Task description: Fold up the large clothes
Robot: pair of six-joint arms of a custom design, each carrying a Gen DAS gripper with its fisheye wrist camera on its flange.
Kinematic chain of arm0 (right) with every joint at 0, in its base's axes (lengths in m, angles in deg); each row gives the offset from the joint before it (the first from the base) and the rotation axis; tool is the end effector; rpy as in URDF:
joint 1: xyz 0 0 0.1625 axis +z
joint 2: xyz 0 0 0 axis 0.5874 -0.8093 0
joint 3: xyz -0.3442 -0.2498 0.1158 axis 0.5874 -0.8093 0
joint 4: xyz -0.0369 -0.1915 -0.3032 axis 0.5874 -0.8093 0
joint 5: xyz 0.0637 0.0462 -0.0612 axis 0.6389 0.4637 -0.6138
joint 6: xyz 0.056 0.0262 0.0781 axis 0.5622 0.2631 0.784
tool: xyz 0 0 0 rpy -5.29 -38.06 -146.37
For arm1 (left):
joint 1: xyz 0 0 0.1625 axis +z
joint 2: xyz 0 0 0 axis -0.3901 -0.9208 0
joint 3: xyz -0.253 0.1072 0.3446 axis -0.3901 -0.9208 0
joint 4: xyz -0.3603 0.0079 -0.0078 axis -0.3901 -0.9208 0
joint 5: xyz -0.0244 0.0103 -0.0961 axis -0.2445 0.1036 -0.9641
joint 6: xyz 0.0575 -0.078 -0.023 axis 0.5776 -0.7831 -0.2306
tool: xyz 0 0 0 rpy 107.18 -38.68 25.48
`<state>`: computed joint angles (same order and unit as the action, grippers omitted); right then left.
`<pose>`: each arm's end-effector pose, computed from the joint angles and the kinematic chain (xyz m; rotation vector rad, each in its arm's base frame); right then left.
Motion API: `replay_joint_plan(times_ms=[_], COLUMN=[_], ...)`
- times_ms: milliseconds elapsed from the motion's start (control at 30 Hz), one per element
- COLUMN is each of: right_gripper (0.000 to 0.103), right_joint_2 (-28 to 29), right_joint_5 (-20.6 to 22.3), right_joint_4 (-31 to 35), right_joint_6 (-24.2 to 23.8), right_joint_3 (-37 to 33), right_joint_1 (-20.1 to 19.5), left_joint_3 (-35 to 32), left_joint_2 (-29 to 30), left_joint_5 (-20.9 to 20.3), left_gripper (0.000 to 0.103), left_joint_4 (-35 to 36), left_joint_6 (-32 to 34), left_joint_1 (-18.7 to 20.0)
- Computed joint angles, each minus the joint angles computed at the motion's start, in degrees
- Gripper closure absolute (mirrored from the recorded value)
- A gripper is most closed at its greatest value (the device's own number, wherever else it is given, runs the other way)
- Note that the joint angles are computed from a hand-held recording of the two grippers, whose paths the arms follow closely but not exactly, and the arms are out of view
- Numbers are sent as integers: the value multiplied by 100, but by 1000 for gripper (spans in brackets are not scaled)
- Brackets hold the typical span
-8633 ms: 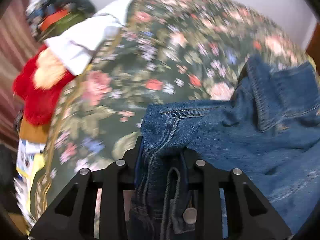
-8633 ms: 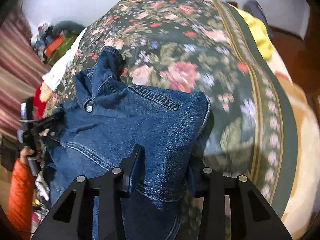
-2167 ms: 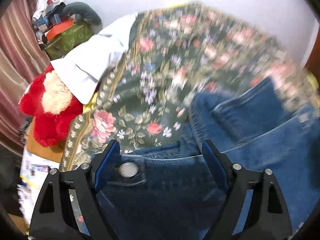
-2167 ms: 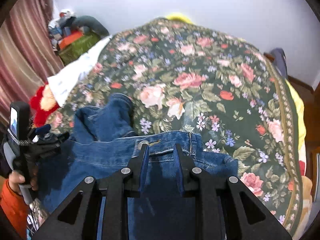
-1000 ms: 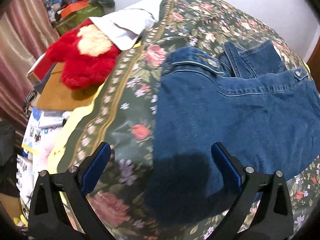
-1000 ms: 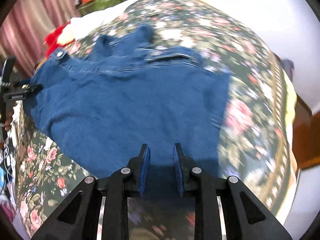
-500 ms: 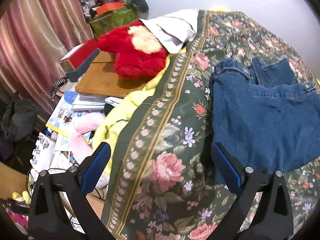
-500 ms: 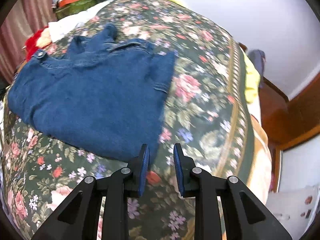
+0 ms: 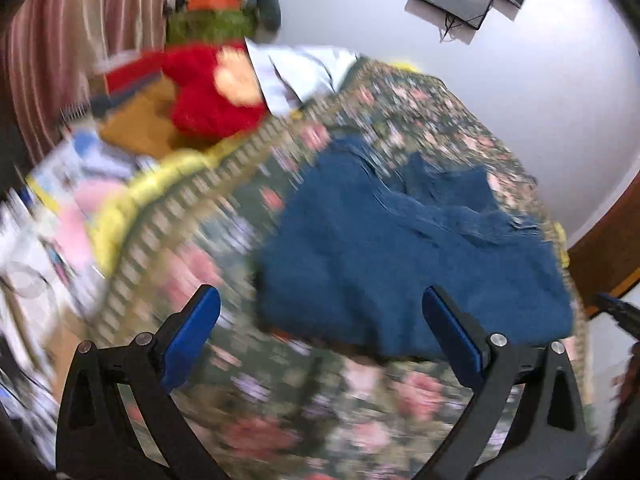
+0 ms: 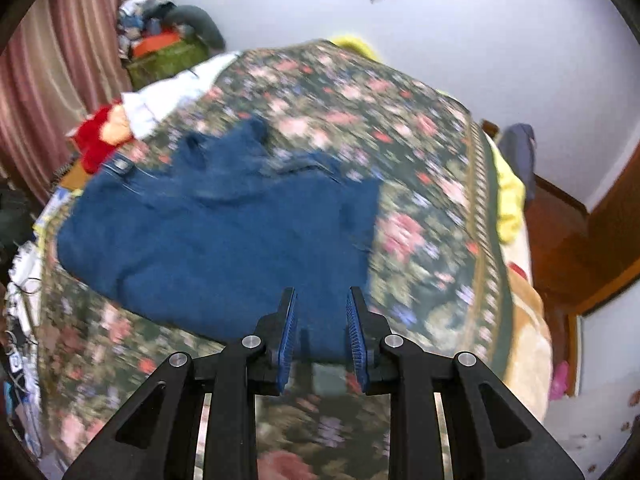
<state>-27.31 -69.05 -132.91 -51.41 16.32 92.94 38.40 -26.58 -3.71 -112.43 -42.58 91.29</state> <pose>0.4267 -0.4567 0.1468 0.0210 -2.1640 0.8288 -0.0373 -0.5733 0.4807 0.4817 2.6349 -0.7000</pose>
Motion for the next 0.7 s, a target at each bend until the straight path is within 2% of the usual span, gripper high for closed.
replay_joint_plan(times_ms=[100,167,233,367,433,467,533,600,667,700], right_gripper=[83,83,83,83,83,83,83,83,83,83], right_joint_2=[305,523,749,1068,1144,1179,1196,1139,1077,1038], right_joint_5=[246,330,403,668,871,923,996,1151,1336,1422], right_joint_4=[-400,-440,-262,94,85,-32,-636,-721,-975,-1115], right_joint_6=[-601,-844,-988,-1113,-1030,-1013,-1275,-1283,-1306,-1320], right_joint_3=[-348,-581,-840,-1170,-1154,-1112,-939,-876,-750,-670], right_joint_1=[-29,-81,-177,-465,-637,-693,-726,-772,-827,-848], left_joint_3=[-20,-48,-100,-376,-415,-414,-449,-525,-556,-529], left_joint_2=[160,307,445,796,924,986,1130,1294,1385,1419], left_joint_5=[-369,-517,-909,-1911,-2181,-2272,-2456,-2589,-2552,-2386], left_gripper=[1,1,1,11,11,11,11,14,14,14], left_joint_4=[526,786,930,1267,1158,1040,833,647,453,318], left_joint_6=[-444,-728,-1003,-1221,-1253,-1279,-1401,-1544,-1633,-1720], left_joint_1=[123,210,369,718,808,844,922,965,933,852])
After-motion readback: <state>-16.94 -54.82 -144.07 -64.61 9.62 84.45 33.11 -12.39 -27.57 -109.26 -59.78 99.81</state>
